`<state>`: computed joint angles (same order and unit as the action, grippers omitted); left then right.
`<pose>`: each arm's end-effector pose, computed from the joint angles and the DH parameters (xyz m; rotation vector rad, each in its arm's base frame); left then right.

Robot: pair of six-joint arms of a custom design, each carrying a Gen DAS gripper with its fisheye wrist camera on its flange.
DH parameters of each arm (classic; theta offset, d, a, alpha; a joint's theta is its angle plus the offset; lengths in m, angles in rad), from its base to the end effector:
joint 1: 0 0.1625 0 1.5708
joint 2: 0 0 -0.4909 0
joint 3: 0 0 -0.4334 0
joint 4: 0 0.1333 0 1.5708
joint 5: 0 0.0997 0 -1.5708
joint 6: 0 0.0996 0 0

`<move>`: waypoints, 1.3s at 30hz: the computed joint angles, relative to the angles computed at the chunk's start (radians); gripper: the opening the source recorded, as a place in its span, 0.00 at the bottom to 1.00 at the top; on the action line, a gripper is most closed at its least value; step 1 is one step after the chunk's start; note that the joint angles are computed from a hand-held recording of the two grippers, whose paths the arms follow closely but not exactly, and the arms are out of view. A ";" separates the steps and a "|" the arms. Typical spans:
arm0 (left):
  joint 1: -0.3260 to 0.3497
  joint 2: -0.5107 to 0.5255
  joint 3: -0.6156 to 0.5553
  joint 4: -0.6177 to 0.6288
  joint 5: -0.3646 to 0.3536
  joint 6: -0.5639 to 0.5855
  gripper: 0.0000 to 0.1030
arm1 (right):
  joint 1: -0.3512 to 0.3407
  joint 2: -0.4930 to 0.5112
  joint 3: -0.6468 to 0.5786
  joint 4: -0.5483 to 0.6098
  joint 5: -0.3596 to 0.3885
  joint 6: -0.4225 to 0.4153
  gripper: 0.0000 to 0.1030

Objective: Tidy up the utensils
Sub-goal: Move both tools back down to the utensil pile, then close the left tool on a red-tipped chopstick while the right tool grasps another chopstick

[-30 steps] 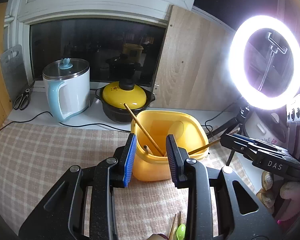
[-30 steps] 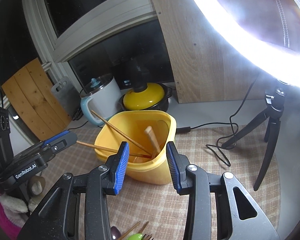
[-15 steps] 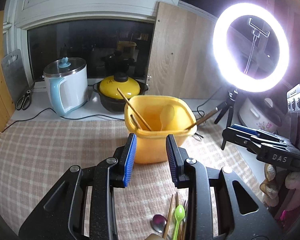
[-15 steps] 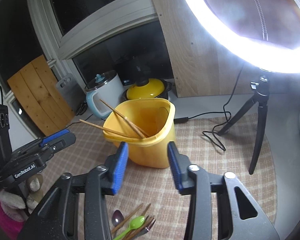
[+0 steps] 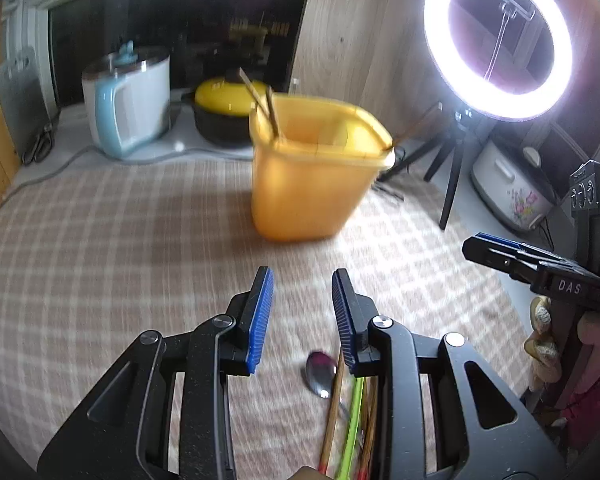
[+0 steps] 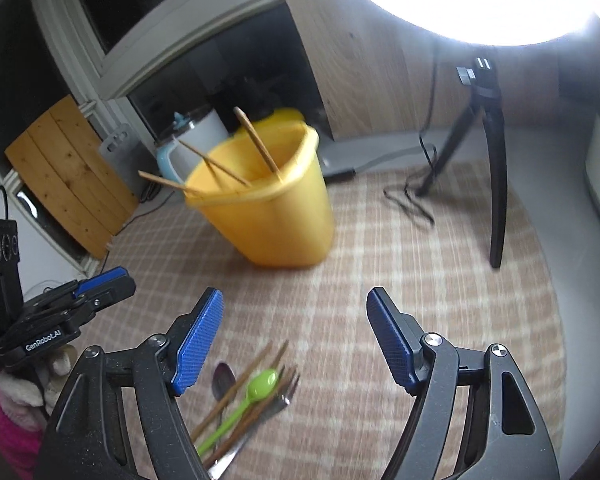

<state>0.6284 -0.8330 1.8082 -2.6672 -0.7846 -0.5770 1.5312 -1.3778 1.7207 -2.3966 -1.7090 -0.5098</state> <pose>-0.4310 -0.5651 0.1092 0.3963 2.4947 -0.8323 0.0943 -0.6407 0.4575 0.6092 -2.7494 0.6145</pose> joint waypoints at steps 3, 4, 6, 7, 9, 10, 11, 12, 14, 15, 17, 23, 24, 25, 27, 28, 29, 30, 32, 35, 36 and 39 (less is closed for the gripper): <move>0.001 -0.006 0.016 0.026 -0.031 -0.030 0.29 | -0.016 -0.011 0.013 0.018 0.000 0.013 0.72; 0.001 -0.006 0.022 0.027 -0.039 -0.037 0.29 | -0.023 -0.014 0.018 0.029 0.003 0.019 0.72; 0.002 -0.011 0.035 0.037 -0.069 -0.055 0.29 | -0.035 -0.021 0.024 0.052 0.010 0.029 0.72; 0.002 -0.011 0.038 0.041 -0.078 -0.060 0.29 | -0.039 -0.023 0.025 0.060 0.013 0.034 0.72; 0.002 -0.012 0.054 0.043 -0.099 -0.074 0.29 | -0.053 -0.028 0.029 0.092 0.028 0.051 0.72; 0.002 -0.012 0.058 0.045 -0.108 -0.078 0.29 | -0.060 -0.029 0.028 0.112 0.036 0.059 0.72; 0.002 -0.011 0.063 0.048 -0.117 -0.084 0.29 | -0.066 -0.030 0.029 0.126 0.043 0.064 0.72; 0.003 -0.011 0.065 0.053 -0.125 -0.088 0.29 | -0.071 -0.032 0.031 0.135 0.049 0.066 0.71; 0.004 -0.010 0.071 0.061 -0.141 -0.094 0.29 | -0.080 -0.032 0.034 0.157 0.054 0.069 0.67; 0.004 -0.009 0.075 0.063 -0.149 -0.096 0.29 | -0.082 -0.032 0.034 0.166 0.053 0.073 0.62; 0.006 -0.007 0.079 0.066 -0.161 -0.100 0.29 | -0.092 -0.031 0.033 0.201 0.067 0.086 0.58; 0.010 0.010 0.078 0.080 -0.203 -0.098 0.29 | -0.100 -0.026 0.034 0.281 0.106 0.105 0.44; 0.012 0.013 0.078 0.080 -0.211 -0.094 0.29 | -0.099 -0.025 0.036 0.289 0.108 0.104 0.41; 0.013 0.015 0.077 0.080 -0.217 -0.090 0.29 | -0.098 -0.022 0.036 0.298 0.110 0.105 0.38; 0.016 0.022 0.073 0.086 -0.228 -0.085 0.29 | -0.098 -0.016 0.033 0.316 0.117 0.115 0.37; 0.017 0.025 0.070 0.089 -0.231 -0.083 0.29 | -0.099 -0.014 0.033 0.322 0.119 0.121 0.36; 0.019 0.028 0.068 0.092 -0.235 -0.080 0.28 | -0.099 -0.011 0.033 0.327 0.119 0.126 0.35; 0.020 0.031 0.065 0.096 -0.238 -0.079 0.21 | -0.099 -0.007 0.033 0.332 0.116 0.131 0.33; 0.023 0.038 0.058 0.105 -0.243 -0.075 0.17 | -0.098 -0.004 0.035 0.336 0.112 0.133 0.32; 0.026 0.047 0.050 0.113 -0.248 -0.068 0.17 | -0.097 0.004 0.037 0.339 0.108 0.140 0.30; 0.027 0.051 0.046 0.117 -0.252 -0.062 0.17 | -0.096 0.006 0.038 0.341 0.107 0.143 0.27; 0.028 0.064 0.029 0.141 -0.249 -0.046 0.17 | -0.092 0.011 0.041 0.344 0.101 0.149 0.25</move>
<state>0.6565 -0.7691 1.8374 -2.5261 -1.0335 -0.6232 1.4395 -1.3666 1.7617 -2.0529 -1.6082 -0.3611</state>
